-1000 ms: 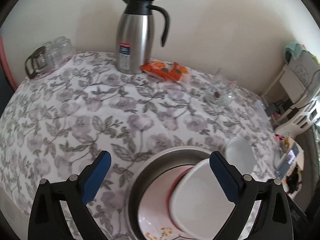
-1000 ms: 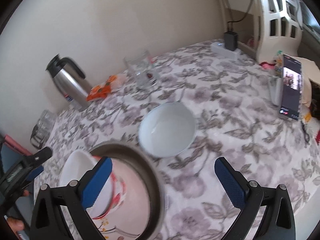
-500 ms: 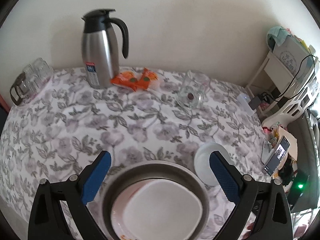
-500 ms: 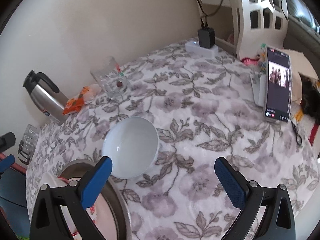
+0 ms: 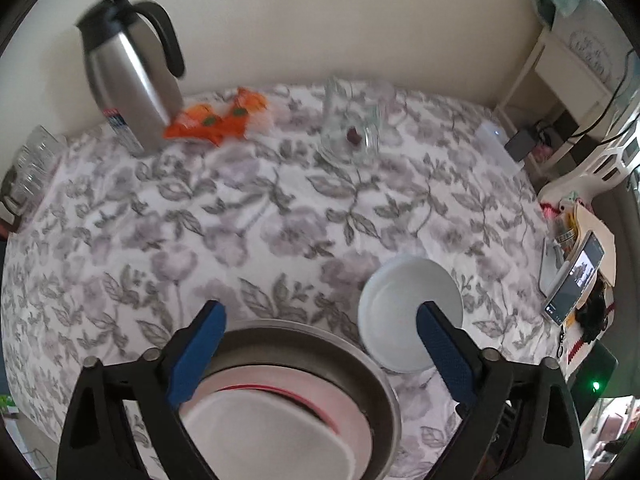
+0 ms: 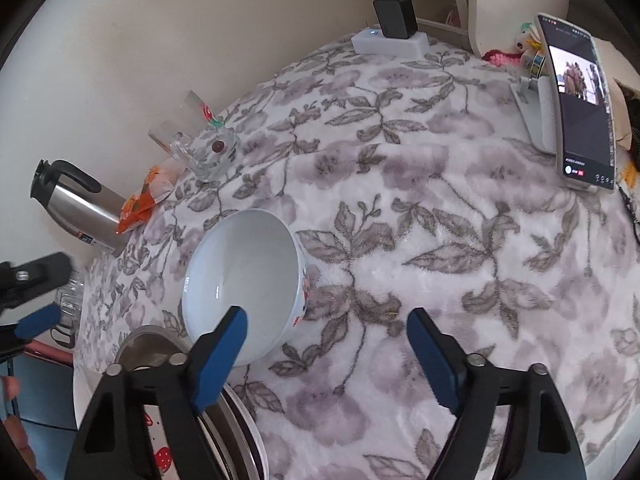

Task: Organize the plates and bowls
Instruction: 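Move both grippers to the plain white round bowl, then close the right gripper on the round white bowl's rim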

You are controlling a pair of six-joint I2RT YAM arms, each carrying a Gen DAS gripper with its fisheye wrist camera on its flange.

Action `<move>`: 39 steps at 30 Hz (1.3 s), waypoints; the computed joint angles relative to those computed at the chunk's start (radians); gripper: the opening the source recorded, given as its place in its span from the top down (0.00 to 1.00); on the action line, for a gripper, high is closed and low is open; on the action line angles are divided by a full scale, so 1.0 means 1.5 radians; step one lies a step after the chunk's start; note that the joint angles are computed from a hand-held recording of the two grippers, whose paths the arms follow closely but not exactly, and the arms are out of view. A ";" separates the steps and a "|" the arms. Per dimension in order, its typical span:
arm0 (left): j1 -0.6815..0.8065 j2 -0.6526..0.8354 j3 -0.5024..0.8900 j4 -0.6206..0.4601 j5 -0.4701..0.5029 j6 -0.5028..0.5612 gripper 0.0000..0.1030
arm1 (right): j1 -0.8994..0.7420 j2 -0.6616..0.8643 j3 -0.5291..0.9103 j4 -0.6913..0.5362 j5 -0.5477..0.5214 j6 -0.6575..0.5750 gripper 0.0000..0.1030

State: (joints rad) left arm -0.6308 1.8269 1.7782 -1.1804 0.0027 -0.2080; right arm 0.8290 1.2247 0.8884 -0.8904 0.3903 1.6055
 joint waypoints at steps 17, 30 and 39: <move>-0.059 0.180 0.132 -0.071 -0.003 -0.036 0.32 | -0.030 0.012 -0.021 0.064 -0.035 -0.040 0.67; -0.080 0.246 0.175 -0.073 -0.010 -0.047 0.65 | -0.050 -0.007 -0.070 0.108 -0.071 -0.038 0.92; -0.094 0.250 0.181 -0.068 -0.014 -0.040 0.85 | -0.049 -0.022 -0.078 0.119 -0.073 -0.036 0.93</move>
State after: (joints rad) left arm -0.7718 2.2025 2.0493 -1.2819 -0.0182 -0.2676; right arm 0.7561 1.1922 0.7719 -0.7117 0.2813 1.5518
